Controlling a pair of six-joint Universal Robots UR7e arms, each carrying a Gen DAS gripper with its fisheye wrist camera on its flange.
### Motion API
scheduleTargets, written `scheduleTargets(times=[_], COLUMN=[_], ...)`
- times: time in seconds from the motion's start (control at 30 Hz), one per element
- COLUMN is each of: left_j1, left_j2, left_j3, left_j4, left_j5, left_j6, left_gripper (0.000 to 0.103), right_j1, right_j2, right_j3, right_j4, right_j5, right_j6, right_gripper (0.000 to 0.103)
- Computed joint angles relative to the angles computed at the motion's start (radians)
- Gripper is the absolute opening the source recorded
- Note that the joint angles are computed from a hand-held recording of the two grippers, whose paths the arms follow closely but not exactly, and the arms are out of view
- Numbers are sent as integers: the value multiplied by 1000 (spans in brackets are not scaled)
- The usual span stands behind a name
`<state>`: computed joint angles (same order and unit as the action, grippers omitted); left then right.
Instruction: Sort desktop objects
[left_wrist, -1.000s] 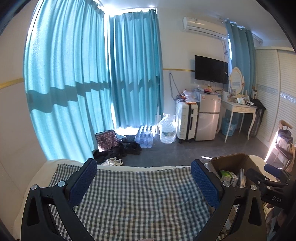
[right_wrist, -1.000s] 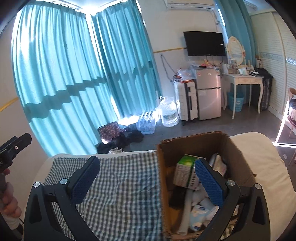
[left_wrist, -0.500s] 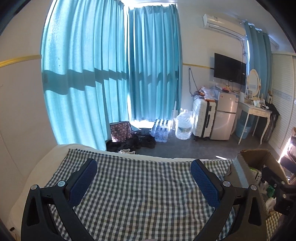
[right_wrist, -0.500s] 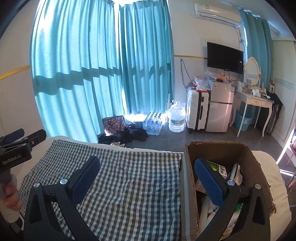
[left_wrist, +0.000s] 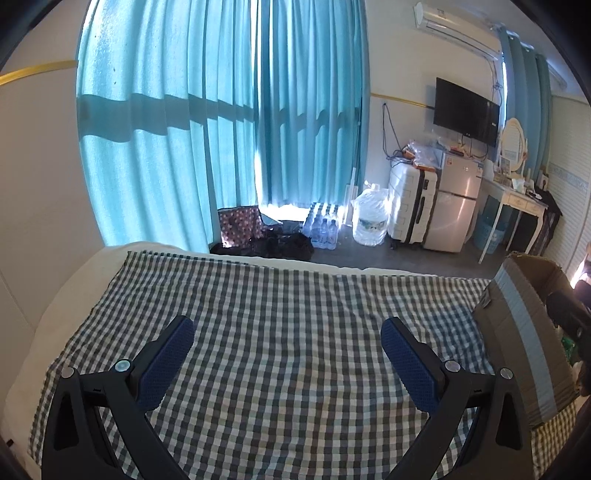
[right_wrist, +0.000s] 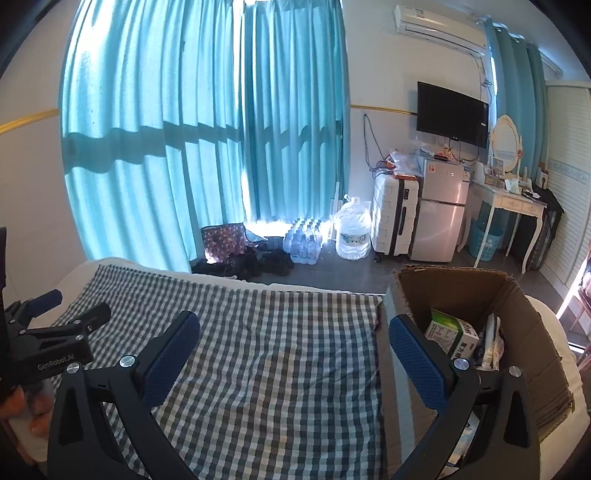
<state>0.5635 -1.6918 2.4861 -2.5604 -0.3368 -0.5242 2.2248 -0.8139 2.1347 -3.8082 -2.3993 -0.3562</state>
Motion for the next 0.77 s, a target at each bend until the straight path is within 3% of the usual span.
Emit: scheduleTargets(times=[0.27, 0.77], left_j1=[-11, 10], left_j2=[-23, 15], left_j3=[6, 8], left_j4=[16, -36], left_j5=[-2, -47], left_j6=[4, 50], left_gripper=[103, 103], right_j1=[14, -4], right_j2=[43, 19], right_j3=[-1, 16], right_j4=[-19, 35], right_j5=[-2, 7], right_j6=[-37, 50], right_gripper=[103, 103])
